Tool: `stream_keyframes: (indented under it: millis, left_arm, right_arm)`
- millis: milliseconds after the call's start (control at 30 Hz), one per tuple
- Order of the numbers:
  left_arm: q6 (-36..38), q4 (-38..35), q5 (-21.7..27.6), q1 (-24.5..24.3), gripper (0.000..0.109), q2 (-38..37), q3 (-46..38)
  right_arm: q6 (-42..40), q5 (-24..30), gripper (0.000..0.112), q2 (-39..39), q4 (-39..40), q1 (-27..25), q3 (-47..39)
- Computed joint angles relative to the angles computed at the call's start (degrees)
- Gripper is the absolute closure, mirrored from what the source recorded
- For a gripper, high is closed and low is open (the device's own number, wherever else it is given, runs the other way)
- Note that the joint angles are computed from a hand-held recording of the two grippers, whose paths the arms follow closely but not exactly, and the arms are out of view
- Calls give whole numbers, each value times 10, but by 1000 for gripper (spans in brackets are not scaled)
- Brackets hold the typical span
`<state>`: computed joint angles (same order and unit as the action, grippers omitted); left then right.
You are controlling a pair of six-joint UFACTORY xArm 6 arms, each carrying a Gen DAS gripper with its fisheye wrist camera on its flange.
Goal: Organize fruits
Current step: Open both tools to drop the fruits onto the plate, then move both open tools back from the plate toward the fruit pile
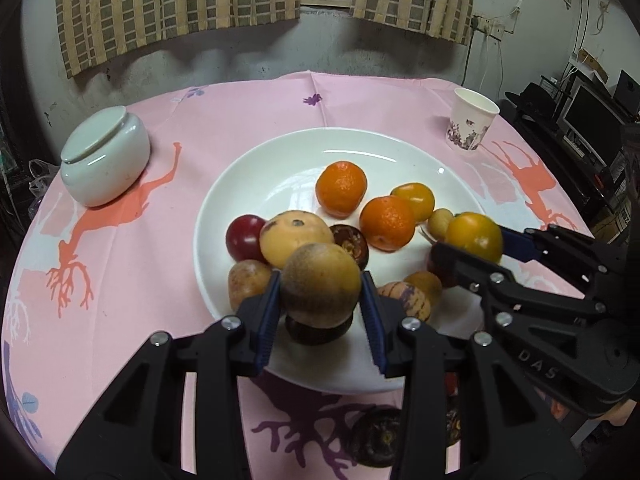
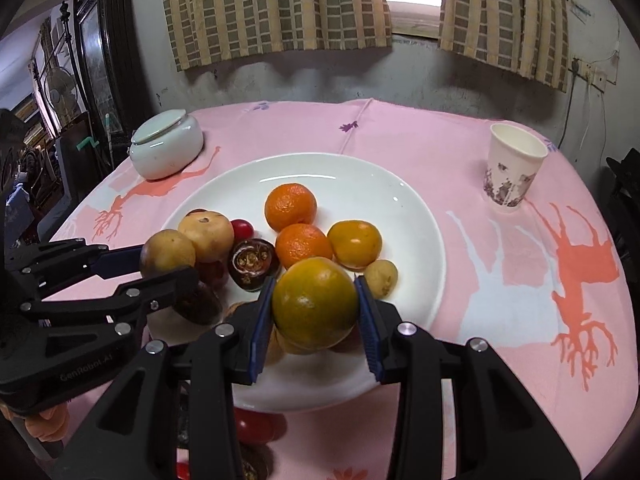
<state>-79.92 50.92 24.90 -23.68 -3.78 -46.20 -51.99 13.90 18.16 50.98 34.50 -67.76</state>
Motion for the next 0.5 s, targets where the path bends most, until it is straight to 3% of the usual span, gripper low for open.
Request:
stream_keyframes:
  millis: [67,133,167,233,367,500]
  left_arm:
    - [-12,10,-10,3,65,2,-1]
    - [-44,31,-8,8,45,-7,3]
    - [-53,35,-22,14,42,-13,10]
    - [-54,34,-26,17,42,-24,17]
    - [-56,48,11,-2,42,-43,19]
    - [-57,43,23,-15,42,-69,34]
  right_arm:
    - [-16,-10,70,5,29,4,-6]
    - [-43,-7,69,5,68,2,-9]
    - [-49,0,67,4,79,-1,-11]
    - [-52,14,67,-3,83,-6,-7]
    - [-106,-21,67,-28,132,3,17]
    - [-110,-18,67,-57,131,-1,43]
